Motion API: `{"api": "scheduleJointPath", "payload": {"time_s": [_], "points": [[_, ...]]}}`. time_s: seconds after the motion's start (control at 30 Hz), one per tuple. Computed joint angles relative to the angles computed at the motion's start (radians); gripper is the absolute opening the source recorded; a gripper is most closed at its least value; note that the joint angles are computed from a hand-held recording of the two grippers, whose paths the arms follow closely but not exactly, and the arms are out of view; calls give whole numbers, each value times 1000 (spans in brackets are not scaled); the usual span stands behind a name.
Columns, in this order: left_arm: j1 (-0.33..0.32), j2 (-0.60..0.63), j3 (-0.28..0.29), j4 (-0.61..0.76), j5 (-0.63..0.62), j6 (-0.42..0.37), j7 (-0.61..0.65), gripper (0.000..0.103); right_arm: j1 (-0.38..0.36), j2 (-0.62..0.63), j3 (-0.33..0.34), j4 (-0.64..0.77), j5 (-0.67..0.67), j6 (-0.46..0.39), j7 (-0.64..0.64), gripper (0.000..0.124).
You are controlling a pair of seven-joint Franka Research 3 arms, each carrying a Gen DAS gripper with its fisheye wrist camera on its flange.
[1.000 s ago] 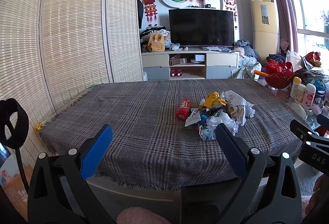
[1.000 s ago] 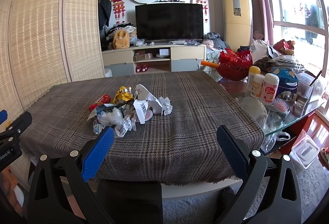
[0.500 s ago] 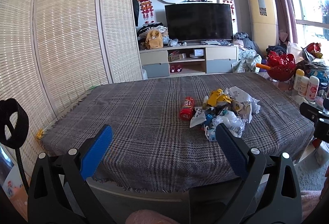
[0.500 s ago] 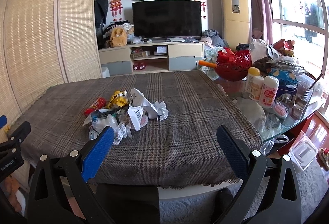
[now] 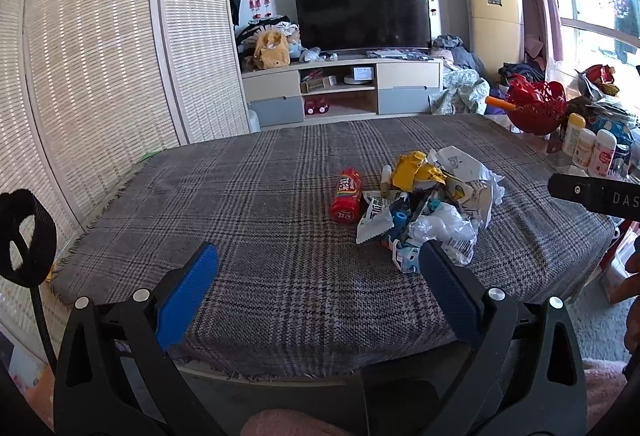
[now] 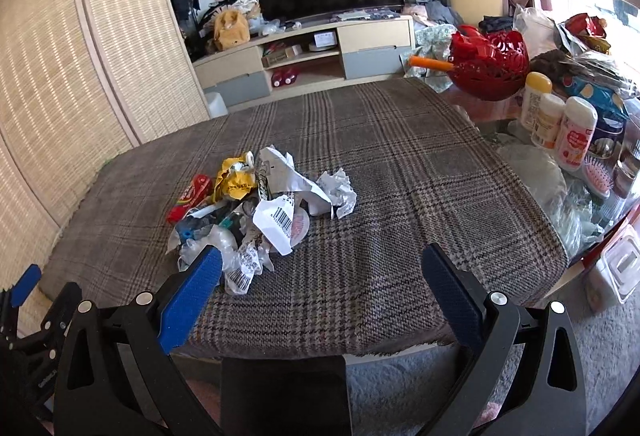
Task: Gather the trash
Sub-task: 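Reach into the trash pile and close the right tool on the white toothpaste box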
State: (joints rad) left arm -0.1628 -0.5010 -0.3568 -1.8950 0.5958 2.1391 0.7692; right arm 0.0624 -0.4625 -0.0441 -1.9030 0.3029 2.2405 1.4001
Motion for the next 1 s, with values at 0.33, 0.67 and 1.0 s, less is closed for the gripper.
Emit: {"api": "scheduleJointPath", "payload": {"time_s": [0.33,0.67,1.0], "points": [[-18,87,43,49,-69,-27,67,95,28,137,21,143,-18,-68,0,100],[-42,135,62,67,-123,-7,169,85,41,226,15,208,10,-146,-7,37],[-54,173,76,79,-171,18,185,73,41,196,26,181,-22,-118,-20,13]]}}
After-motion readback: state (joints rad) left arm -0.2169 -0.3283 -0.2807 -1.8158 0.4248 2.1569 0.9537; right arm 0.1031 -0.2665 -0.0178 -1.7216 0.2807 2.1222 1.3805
